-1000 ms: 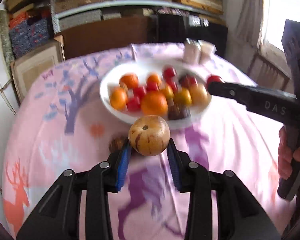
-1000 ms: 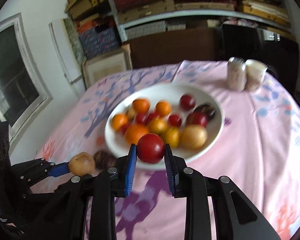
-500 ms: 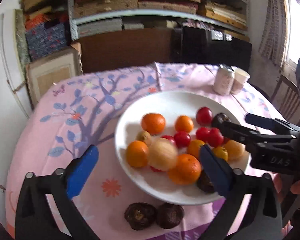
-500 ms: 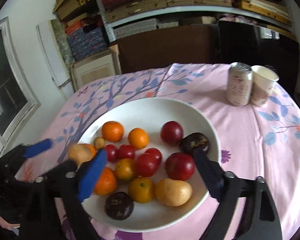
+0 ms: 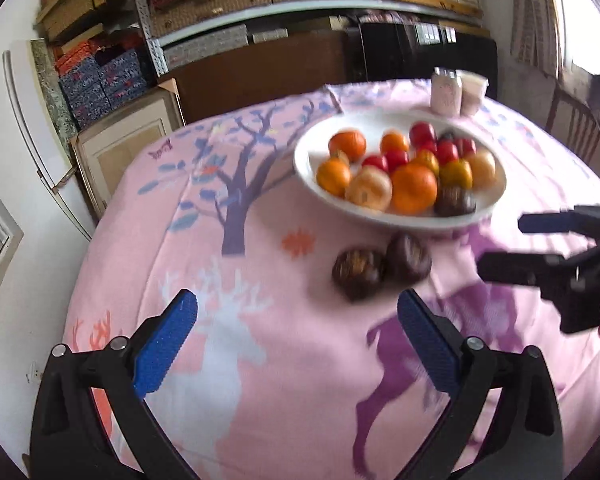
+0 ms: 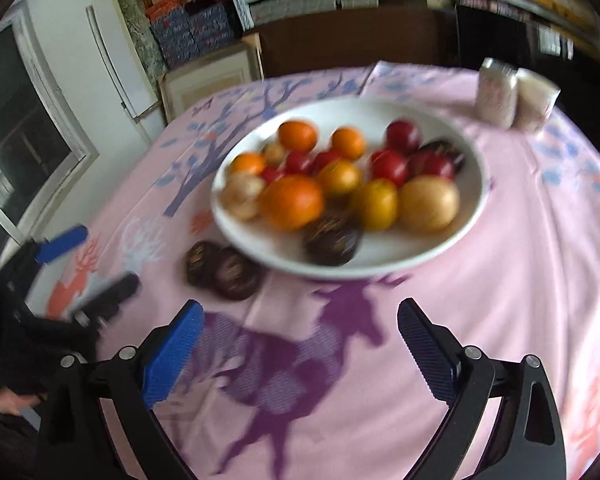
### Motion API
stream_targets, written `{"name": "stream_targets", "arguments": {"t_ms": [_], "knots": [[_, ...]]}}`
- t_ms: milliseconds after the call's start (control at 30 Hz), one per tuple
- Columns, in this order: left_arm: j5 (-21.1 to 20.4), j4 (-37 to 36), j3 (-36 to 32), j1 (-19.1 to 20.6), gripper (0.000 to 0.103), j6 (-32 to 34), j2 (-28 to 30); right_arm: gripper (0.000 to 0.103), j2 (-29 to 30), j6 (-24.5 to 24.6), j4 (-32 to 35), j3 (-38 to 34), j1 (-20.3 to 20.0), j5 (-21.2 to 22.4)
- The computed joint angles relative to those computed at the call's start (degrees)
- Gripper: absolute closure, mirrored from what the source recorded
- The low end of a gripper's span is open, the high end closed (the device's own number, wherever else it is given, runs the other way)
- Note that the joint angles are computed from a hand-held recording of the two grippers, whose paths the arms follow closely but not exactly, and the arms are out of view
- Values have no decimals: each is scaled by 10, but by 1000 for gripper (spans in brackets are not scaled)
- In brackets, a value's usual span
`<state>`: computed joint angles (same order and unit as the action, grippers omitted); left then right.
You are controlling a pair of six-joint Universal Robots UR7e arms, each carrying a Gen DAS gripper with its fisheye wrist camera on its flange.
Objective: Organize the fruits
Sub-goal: 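Grasp a dark plum with the left tool while the right tool grasps another dark plum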
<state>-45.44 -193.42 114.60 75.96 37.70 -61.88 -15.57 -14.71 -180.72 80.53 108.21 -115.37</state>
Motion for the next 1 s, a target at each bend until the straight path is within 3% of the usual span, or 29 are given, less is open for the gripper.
{"name": "stream_targets", "arguments": {"t_ms": [233, 333, 400, 567, 600, 633, 667, 700, 733, 833, 1000], "knots": [[-8, 2, -17, 21, 4, 32, 42, 5, 62, 101, 48, -83, 11, -31], [-20, 73, -42, 30, 4, -25, 42, 4, 70, 123, 38, -92, 11, -27], [-41, 88, -53, 35, 4, -46, 40, 4, 67, 136, 52, -93, 7, -2], [-72, 140, -78, 47, 6, -105, 39, 8, 82, 142, 40, -107, 14, -20], [-62, 144, -81, 45, 10, -110, 44, 17, 86, 133, 28, -108, 17, -28], [-51, 144, -83, 43, 23, -112, 48, 35, 89, 121, 12, -106, 17, -26], [-59, 132, -79, 41, 43, -114, 47, 45, 90, 112, 11, -105, 16, -15], [-60, 125, -75, 37, 51, -109, 48, 60, 91, 106, 16, -106, 16, -9], [-64, 123, -71, 36, 60, -110, 47, 62, 91, 105, 4, -102, 13, 0], [-67, 122, -68, 32, 70, -100, 47, 62, 84, 97, -21, -84, 4, 30], [-72, 124, -68, 33, 71, -104, 45, 63, 67, 77, -45, -48, -6, 56]]}}
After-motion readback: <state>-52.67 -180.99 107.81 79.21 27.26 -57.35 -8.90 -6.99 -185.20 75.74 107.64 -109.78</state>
